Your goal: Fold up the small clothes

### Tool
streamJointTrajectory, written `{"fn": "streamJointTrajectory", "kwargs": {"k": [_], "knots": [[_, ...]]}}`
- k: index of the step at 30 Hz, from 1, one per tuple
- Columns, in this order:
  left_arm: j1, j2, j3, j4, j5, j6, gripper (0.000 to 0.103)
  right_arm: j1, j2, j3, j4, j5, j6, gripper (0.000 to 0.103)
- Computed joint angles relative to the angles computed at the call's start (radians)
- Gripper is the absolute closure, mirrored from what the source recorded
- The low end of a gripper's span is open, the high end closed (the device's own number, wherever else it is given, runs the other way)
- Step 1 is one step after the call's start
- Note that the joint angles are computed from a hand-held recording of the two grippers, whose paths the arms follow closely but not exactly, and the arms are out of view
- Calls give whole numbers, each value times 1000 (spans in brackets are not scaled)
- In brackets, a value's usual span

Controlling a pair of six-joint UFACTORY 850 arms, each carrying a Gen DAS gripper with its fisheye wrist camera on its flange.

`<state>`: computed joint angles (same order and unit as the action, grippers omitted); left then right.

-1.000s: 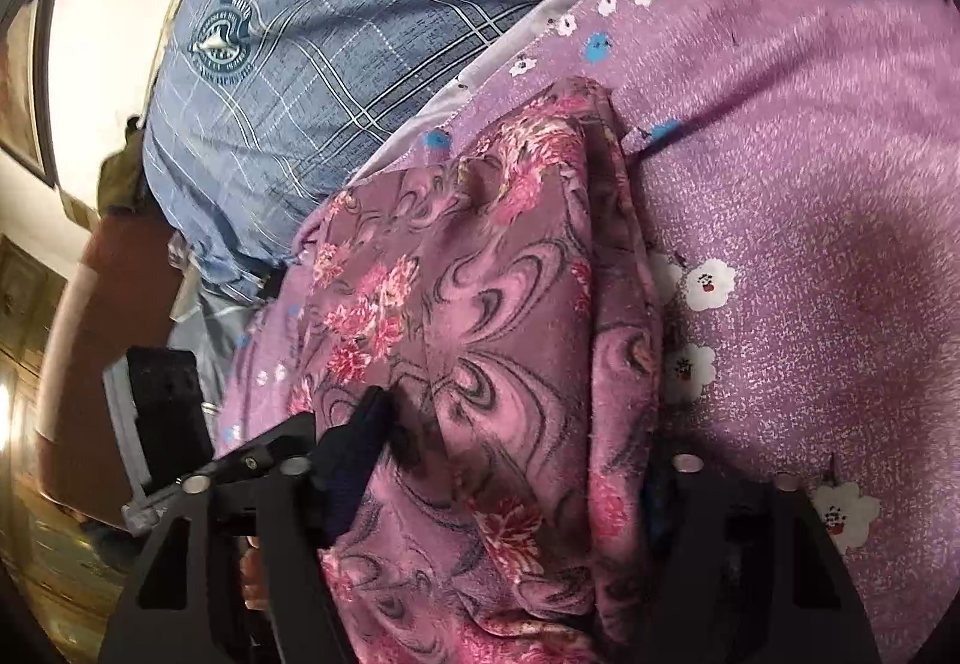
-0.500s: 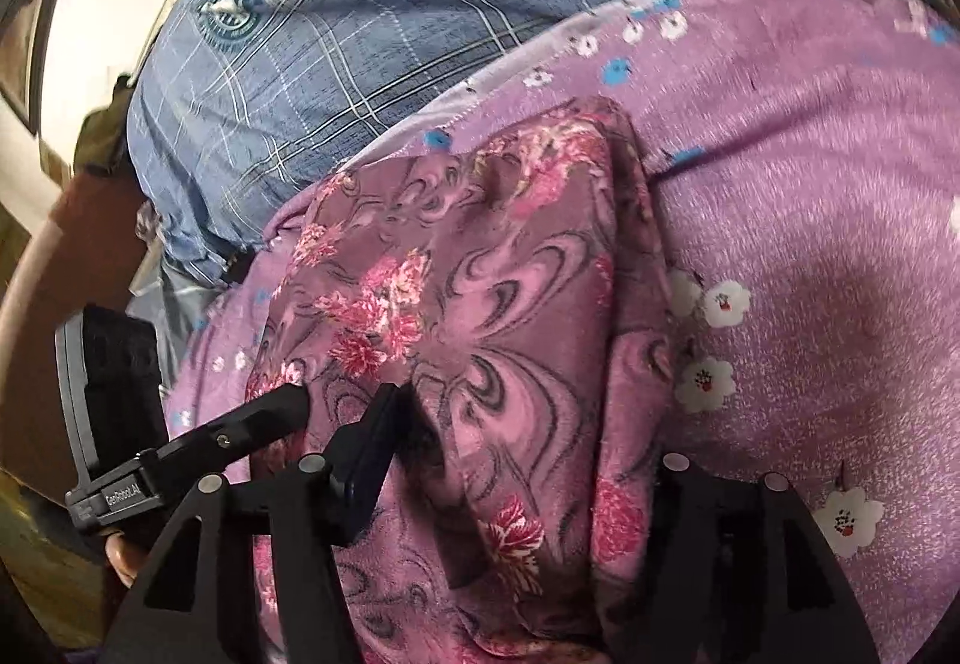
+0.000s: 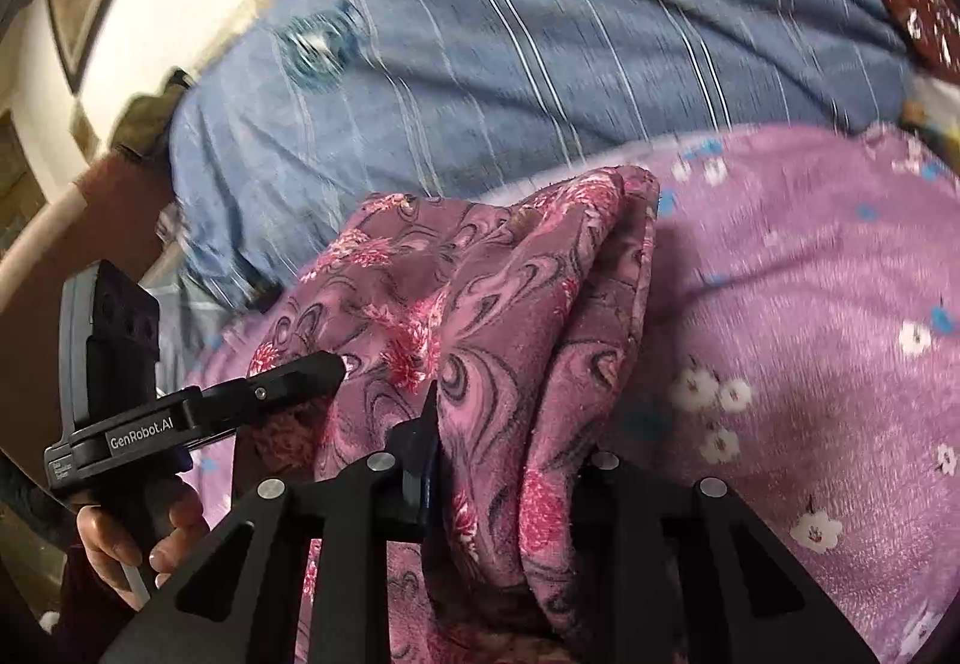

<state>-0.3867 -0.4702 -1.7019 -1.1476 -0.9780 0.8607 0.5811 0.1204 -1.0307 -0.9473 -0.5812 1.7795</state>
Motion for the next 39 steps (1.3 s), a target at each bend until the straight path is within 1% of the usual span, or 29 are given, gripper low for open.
{"fn": "streamJointTrajectory", "kwargs": {"k": [2,5,7,11,13,15,17,18,19,20,21,22,24,26,28,29,30,31,33,34,35,37,39], "knots": [[20,19,0,-7,3,18,65,20,7,-1,-119,14,108,76],[50,36,2,1,-1,27,65,40,-3,-14,-215,46,209,76],[77,41,6,16,-18,33,65,49,-18,-29,-231,60,231,76],[103,33,5,70,-37,-5,65,70,-65,-64,-221,92,265,76],[106,23,2,128,-31,-33,65,68,-93,-77,-170,118,262,76],[96,0,-14,226,-17,-98,64,57,-120,-83,-86,152,226,76],[81,-29,-30,358,4,-198,57,40,-160,-104,111,184,64,76],[74,-42,-35,418,15,-252,46,35,-204,-117,216,187,-26,74],[74,-54,-38,440,15,-283,41,33,-229,-136,321,158,-121,72],[78,-58,-41,429,7,-287,40,30,-243,-149,383,135,-176,69],[81,-60,-46,422,1,-291,39,28,-241,-155,404,133,-202,66],[84,-52,-44,416,12,-290,38,27,-244,-170,431,113,-249,65],[82,-19,-15,431,81,-298,38,32,-245,-187,422,73,-270,59],[77,18,15,464,147,-321,38,46,-249,-208,379,12,-254,59],[70,78,70,483,241,-321,37,80,-252,-236,283,-90,-210,59],[63,113,101,499,296,-325,36,110,-256,-261,210,-183,-176,59],[58,153,137,519,350,-326,29,134,-261,-284,163,-257,-158,58],[47,217,203,547,439,-324,19,151,-267,-301,136,-305,-150,58],[37,313,308,562,574,-302,13,200,-282,-355,65,-432,-151,57],[30,360,357,582,632,-305,11,221,-281,-368,41,-473,-153,56],[26,404,393,616,666,-317,10,254,-286,-393,13,-537,-155,54],[24,452,417,653,667,-330,3,285,-291,-426,-6,-607,-165,51],[33,516,450,643,674,-302,1,327,-304,-478,-12,-677,-194,50]]}}
